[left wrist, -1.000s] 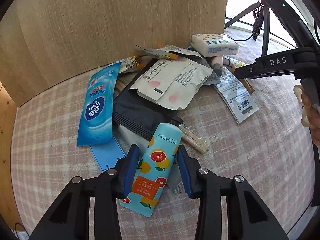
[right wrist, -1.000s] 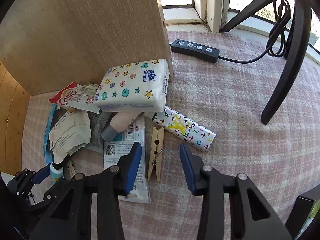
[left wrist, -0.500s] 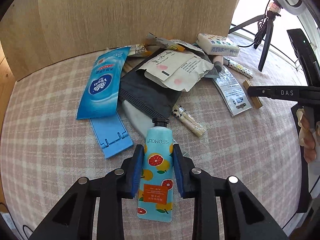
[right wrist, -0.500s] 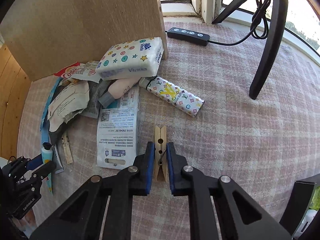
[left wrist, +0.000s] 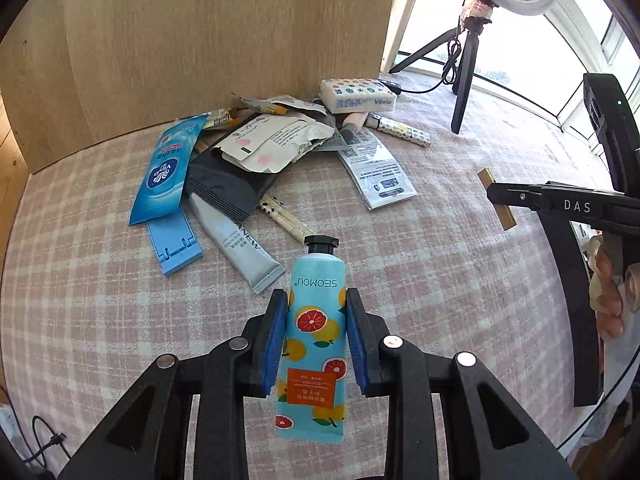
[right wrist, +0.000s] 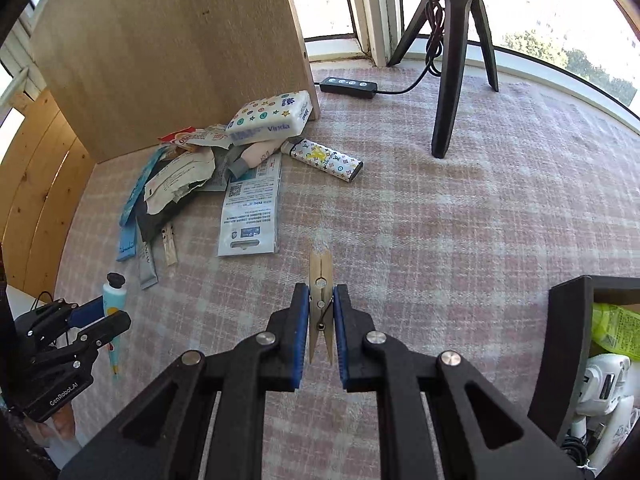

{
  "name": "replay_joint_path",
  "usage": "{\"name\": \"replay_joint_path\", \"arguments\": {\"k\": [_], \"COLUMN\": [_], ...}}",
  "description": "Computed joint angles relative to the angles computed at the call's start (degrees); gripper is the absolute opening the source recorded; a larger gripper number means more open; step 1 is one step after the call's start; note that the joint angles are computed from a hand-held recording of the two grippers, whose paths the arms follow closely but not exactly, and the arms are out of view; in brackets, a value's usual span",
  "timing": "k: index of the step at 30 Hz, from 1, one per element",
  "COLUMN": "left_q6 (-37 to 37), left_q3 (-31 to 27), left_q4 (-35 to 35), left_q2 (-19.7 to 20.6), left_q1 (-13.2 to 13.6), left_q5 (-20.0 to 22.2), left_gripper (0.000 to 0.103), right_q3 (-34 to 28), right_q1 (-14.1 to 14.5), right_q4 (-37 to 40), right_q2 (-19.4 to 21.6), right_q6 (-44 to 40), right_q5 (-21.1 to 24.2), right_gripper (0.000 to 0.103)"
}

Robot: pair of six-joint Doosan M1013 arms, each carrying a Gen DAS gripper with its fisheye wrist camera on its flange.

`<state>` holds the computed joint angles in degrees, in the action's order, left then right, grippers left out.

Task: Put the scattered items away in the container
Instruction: 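Carry the clothespin and SEOMOU tube into the black tray and release both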

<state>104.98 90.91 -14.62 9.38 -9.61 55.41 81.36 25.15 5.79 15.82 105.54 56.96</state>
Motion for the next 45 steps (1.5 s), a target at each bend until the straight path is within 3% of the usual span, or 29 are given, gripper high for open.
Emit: {"name": "replay_joint_path", "arguments": {"k": [8,14,25,38,40,41,42,45], "left_q6": [0.92,0.06,-4.90,-6.52,-6.33,-6.85,-7.51,-8.46], "left_q3": [-0.37,-0.97,-1.90,-5.54,-6.11,-6.31,-6.47,-6.45], "left_q4": [-0.77,-1.23,-1.56,-1.02,-0.49,0.22,0.80,1.76], "left_q2": [-2.26,-3.88,-4.59,-1.88,-1.52,-1.42,-1.37,-1.56], "left_q1": [-4.77,-9.94,-21.71,-32.02,-33.09,-33.55,-33.92,-34.29], "left_q5": [0.20,0.23,-2.15,-1.95,-1.98,-2.15,-2.35,-3.33], "left_gripper": [0.027,0.027,0.027,0.027,0.028,0.032,0.043,0.045], "right_q3": [5.57,11.46,18.07,22.07,22.36,22.34,22.46,22.71], "right_q1": [-1.69,-4.98,-16.14,-27.40,-28.77,-29.03,-29.08,-29.29], "right_q4": [-3.33,-4.61,-4.88,-2.62,-0.49,-0.70,-1.13,-0.77], "right_q2": [-6.90,-13.63,-23.34,-28.44,-28.66,-28.64,-28.81,-29.18], "right_q6": [3.10,3.81,-0.35,-5.67,-7.28,-6.72,-5.97,-6.36], "right_q5": [-1.70,-2.61,-0.12,1.33,1.47,1.85,1.69,0.99], "right_gripper": [0.013,0.013,0.013,0.013,0.017,0.030,0.040,0.042]}}
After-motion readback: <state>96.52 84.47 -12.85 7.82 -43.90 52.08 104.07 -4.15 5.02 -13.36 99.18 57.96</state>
